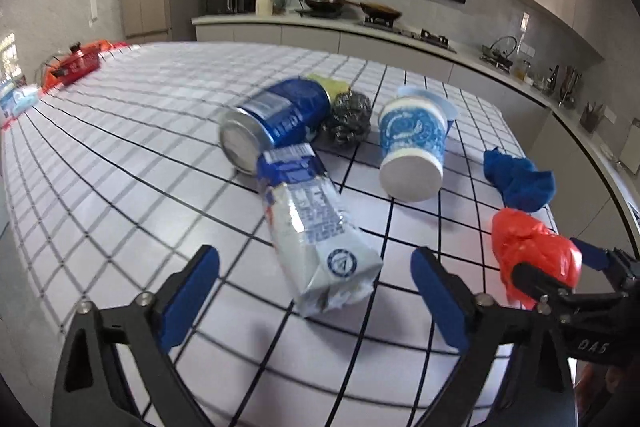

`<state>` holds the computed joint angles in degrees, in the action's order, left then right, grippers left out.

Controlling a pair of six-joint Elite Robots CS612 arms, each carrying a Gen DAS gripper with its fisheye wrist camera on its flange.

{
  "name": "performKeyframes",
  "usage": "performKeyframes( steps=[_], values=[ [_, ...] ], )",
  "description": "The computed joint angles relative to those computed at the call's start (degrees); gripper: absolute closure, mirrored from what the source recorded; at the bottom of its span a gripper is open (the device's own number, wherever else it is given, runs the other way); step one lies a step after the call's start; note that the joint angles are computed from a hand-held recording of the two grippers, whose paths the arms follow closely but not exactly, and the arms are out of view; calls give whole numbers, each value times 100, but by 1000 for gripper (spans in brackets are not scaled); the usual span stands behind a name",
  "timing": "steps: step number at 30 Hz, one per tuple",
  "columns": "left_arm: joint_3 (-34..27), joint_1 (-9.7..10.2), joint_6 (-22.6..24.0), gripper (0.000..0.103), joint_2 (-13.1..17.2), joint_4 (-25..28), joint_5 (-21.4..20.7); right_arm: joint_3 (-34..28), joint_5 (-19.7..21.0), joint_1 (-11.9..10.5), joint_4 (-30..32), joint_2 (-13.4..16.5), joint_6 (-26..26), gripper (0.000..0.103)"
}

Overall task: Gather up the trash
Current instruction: 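Grasp the red plastic bag with the right tool while the left tool grasps the white bottle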

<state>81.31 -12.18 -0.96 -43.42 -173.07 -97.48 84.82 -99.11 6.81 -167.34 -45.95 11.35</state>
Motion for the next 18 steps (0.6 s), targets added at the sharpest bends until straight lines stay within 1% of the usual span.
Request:
performKeyframes(
  steps=[1,3,4,5,6,7,8,10,11,14,15,16,17,18],
  values=[
    [-45,2,-25,14,27,55,-29,-45,5,-3,62,32,40,10],
    [-156,9,-129,16,79,259,-73,-155,73,-24,240,98,149,25],
    [-205,16,-171,19,102,351,-110,-195,121,-34,296,125,199,30],
    [-259,17,-186,21,124,474,-97,-237,197,-45,348,151,266,40],
    [-290,17,-185,26,137,542,-115,-252,216,-47,371,160,297,42],
    [-332,42,-173,42,155,640,-237,-274,180,-38,358,174,302,43],
    [-367,77,-154,44,168,740,-414,-290,197,-33,373,181,310,44],
    [-334,118,-60,51,150,695,-551,-297,236,-28,420,171,291,44],
    [-293,153,-30,53,130,637,-663,-271,239,-24,392,155,283,44],
    [-181,186,95,55,71,509,-703,-202,-33,25,422,105,302,32],
    [-128,189,163,55,46,450,-698,-173,24,17,370,94,317,32],
    [-80,188,229,56,24,408,-678,-115,116,0,282,76,354,34],
    [-41,187,271,56,10,381,-681,-102,105,-1,273,73,365,53],
    [-52,177,284,56,16,395,-690,-105,109,-6,283,76,364,56]
  ],
)
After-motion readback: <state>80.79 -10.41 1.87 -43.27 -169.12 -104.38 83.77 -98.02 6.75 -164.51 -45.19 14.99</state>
